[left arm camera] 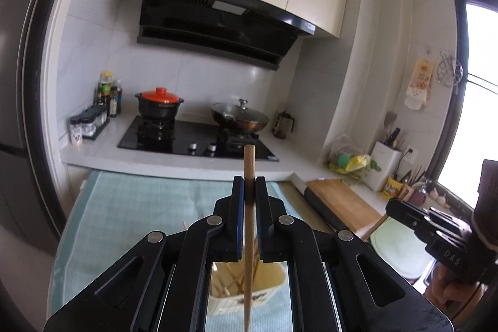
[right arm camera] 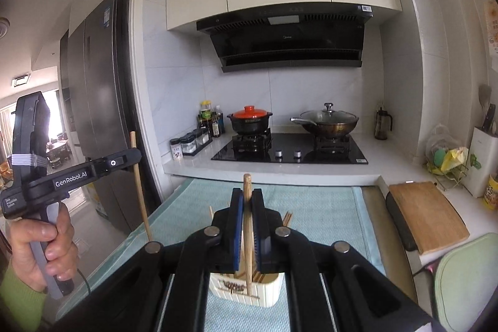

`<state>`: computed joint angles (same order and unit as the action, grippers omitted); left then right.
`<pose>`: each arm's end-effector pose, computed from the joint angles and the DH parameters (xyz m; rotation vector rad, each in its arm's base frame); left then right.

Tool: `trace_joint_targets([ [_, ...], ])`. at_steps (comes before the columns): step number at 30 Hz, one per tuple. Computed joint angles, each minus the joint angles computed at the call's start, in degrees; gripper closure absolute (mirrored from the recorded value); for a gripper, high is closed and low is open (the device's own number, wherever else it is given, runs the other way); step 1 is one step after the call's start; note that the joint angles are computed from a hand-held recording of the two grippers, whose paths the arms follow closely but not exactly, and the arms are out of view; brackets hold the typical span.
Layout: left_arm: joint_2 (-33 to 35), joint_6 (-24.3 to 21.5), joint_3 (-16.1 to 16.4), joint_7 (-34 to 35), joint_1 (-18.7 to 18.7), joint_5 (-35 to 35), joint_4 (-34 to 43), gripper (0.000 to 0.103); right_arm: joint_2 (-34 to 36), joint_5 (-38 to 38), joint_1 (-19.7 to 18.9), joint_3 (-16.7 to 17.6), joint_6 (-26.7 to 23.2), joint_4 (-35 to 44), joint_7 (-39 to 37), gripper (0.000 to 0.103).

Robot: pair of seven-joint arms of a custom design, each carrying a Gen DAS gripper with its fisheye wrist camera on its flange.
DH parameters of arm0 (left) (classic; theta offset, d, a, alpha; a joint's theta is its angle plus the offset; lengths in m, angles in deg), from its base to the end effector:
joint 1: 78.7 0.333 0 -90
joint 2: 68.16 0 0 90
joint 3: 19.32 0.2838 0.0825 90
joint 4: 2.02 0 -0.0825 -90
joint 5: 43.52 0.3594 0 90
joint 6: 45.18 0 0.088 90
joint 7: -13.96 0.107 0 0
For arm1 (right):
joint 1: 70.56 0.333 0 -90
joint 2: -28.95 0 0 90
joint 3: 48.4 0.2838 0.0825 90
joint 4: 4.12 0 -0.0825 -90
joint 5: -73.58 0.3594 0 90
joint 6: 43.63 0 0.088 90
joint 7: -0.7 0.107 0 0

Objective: Organize utensils
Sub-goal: 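Lower both held chopsticks upright into the cream caddy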

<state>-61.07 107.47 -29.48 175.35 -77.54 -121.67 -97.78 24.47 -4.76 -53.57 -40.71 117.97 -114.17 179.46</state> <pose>0.6163 -0.0626 0.5811 -1.2526 1.8599 -1.5955 0.4838 0.2785 0.5794 -1.4337 1.4029 -0.9355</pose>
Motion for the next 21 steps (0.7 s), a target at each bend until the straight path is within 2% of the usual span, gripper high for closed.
trace_joint_targets([
  [3, 5.3, 5.0, -1.5, 1.3, -1.1, -1.1, 6.3, 0.098, 4.4, -2.7, 0.0, -0.6, -0.1, 5.5, 1.1, 0.097],
  [6, 11.6, 8.3, -3.4, -0.5, -1.7, 1.6, 12.5, 0.098, 9.9, 2.3, 0.7, -2.3, 1.2, 10.5, -4.1, 0.097],
  [9, 18.2, 10.5, -3.8, -6.5, -3.3, 9.0, 17.6, 0.098, 15.6, 14.2, 1.0, -3.3, 2.1, 14.4, -15.1, 0.097],
  [13, 25.6, 11.3, -2.0, -16.3, -6.2, 19.8, 22.2, 0.098, 23.2, 33.9, -1.5, -0.8, 0.9, 19.2, -31.5, 0.097],
  [16, 29.9, 10.3, 0.0, -24.0, -7.7, 26.6, 24.8, 0.098, 28.3, 43.5, -3.2, 0.9, -0.2, 23.0, -38.7, 0.097],
  [19, 32.5, 9.0, 0.4, -28.8, -7.9, 31.2, 26.0, 0.098, 33.4, 51.5, -4.9, 3.0, -1.3, 27.4, -45.5, 0.097],
  [21, 33.2, 9.3, 1.1, -31.8, -8.4, 34.5, 26.0, 0.098, 35.7, 55.0, -4.9, 2.8, -0.6, 29.3, -46.9, 0.094],
])
